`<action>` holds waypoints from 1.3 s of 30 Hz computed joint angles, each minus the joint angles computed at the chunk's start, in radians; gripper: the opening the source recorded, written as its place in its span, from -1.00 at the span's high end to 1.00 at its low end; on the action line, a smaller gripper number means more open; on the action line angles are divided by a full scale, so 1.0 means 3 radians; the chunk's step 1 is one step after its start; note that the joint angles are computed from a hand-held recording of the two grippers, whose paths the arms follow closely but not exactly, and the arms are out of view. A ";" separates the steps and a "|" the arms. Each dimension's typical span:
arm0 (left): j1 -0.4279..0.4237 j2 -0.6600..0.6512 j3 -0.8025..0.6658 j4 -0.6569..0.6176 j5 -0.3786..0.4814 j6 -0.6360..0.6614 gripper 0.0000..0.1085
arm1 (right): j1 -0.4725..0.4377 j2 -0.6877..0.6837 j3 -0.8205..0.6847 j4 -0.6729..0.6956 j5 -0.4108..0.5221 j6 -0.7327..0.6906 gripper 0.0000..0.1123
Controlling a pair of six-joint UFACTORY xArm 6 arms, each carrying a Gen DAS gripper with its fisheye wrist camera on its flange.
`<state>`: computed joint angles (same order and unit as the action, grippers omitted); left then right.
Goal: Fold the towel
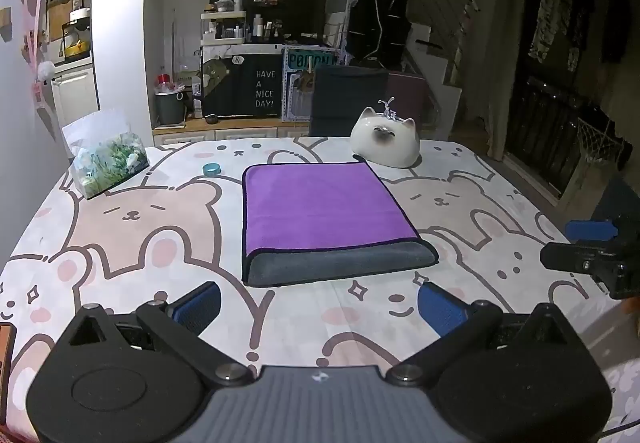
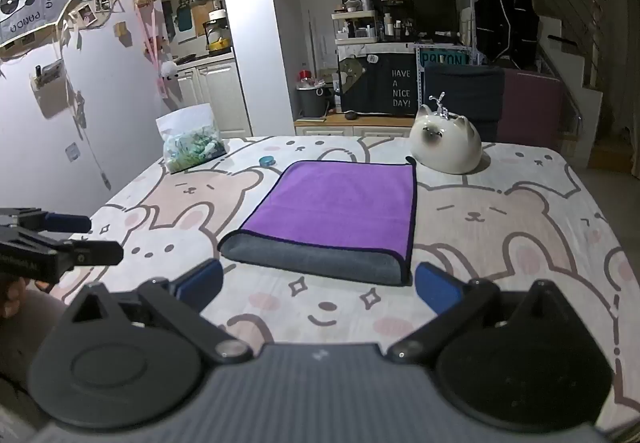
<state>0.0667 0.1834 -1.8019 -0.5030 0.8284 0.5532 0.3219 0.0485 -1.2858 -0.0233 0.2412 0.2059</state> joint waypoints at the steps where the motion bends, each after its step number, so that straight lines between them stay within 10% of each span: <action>1: -0.0001 -0.0001 0.0003 -0.0002 -0.0005 0.0004 -0.90 | 0.0000 -0.0001 -0.0005 -0.0021 0.0017 0.0020 -0.83; 39: 0.0009 0.0014 -0.0019 -0.0008 0.0017 -0.0009 -0.90 | 0.0009 0.0017 -0.0013 -0.0079 0.0006 0.0072 -0.83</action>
<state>0.0695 0.1875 -1.8077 -0.5056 0.8336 0.5506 0.3246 0.0537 -1.2898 -0.0471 0.2430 0.2276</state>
